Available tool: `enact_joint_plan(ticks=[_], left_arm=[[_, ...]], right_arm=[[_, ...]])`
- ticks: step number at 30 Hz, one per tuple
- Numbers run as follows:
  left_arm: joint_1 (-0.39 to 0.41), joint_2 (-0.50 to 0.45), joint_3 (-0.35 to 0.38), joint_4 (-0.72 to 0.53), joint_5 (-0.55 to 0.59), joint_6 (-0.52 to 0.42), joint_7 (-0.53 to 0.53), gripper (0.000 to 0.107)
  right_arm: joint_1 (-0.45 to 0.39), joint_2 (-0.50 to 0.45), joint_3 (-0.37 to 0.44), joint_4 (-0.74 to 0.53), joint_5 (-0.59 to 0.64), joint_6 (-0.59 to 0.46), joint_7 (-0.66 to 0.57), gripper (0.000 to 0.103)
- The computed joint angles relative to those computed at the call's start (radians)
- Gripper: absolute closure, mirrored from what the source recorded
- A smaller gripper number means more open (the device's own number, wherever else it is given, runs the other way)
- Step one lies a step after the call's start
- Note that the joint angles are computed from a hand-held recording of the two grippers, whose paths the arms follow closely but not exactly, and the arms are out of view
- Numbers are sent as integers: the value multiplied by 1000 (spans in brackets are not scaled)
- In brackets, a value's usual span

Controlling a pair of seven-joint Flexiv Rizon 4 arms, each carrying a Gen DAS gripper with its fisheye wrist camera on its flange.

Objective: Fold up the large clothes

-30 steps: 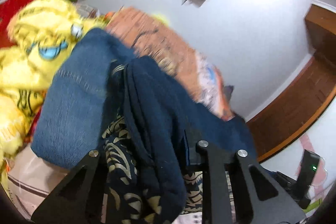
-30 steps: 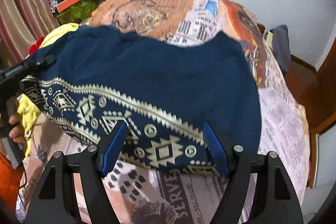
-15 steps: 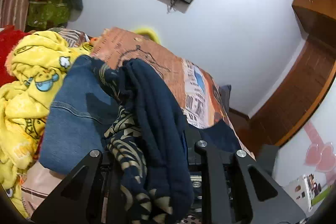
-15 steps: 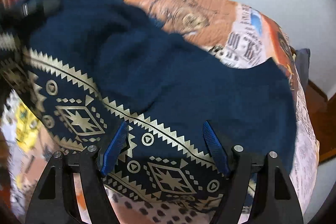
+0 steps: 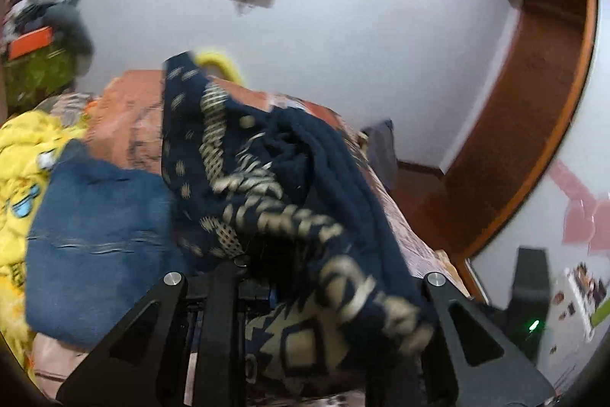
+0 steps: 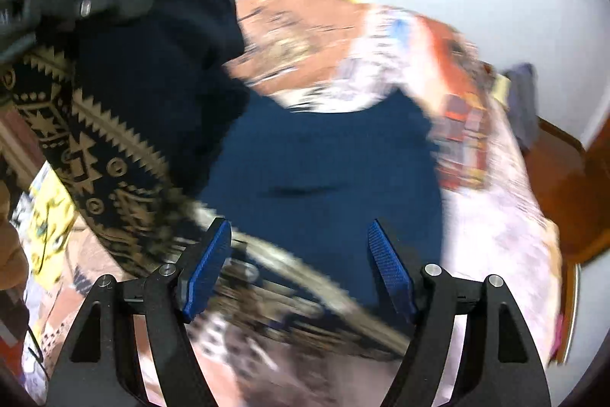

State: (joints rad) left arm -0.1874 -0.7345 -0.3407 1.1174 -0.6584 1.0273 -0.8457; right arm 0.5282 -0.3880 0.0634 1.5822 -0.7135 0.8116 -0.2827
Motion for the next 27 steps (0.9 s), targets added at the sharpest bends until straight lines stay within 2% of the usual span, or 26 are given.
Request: enact_joint_plan(ticks=[3, 6, 8, 16, 18, 19, 22, 25, 27], left_arm=[[-45, -4, 15, -9, 45, -46, -14, 89], [-76, -4, 19, -1, 75, -70, -12, 89], [-93, -7, 23, 3, 92, -118, -21, 89], [-138, -19, 79, 6, 199, -318, -7, 89], [-135, 18, 75, 77, 205, -259, 39, 87], [-135, 38, 73, 111, 208, -223, 65, 83], [-130, 94, 66, 183, 217, -195, 127, 66], [-131, 136, 80, 218, 231, -220, 151, 60], [-128, 178, 82, 273, 228, -170, 177, 60]], right_arm=[[-18, 103, -3, 129, -23, -25, 115, 32], [-61, 180, 23, 227, -19, -39, 206, 32], [-86, 219, 42, 275, -16, -44, 257, 32], [-138, 285, 94, 347, -21, -56, 320, 32], [-137, 292, 104, 346, -21, -62, 314, 32], [-140, 297, 105, 351, -26, -57, 313, 32], [-144, 308, 110, 366, -55, -40, 318, 32], [-137, 314, 118, 356, -77, -62, 307, 32], [-133, 322, 123, 352, -100, -73, 304, 32]])
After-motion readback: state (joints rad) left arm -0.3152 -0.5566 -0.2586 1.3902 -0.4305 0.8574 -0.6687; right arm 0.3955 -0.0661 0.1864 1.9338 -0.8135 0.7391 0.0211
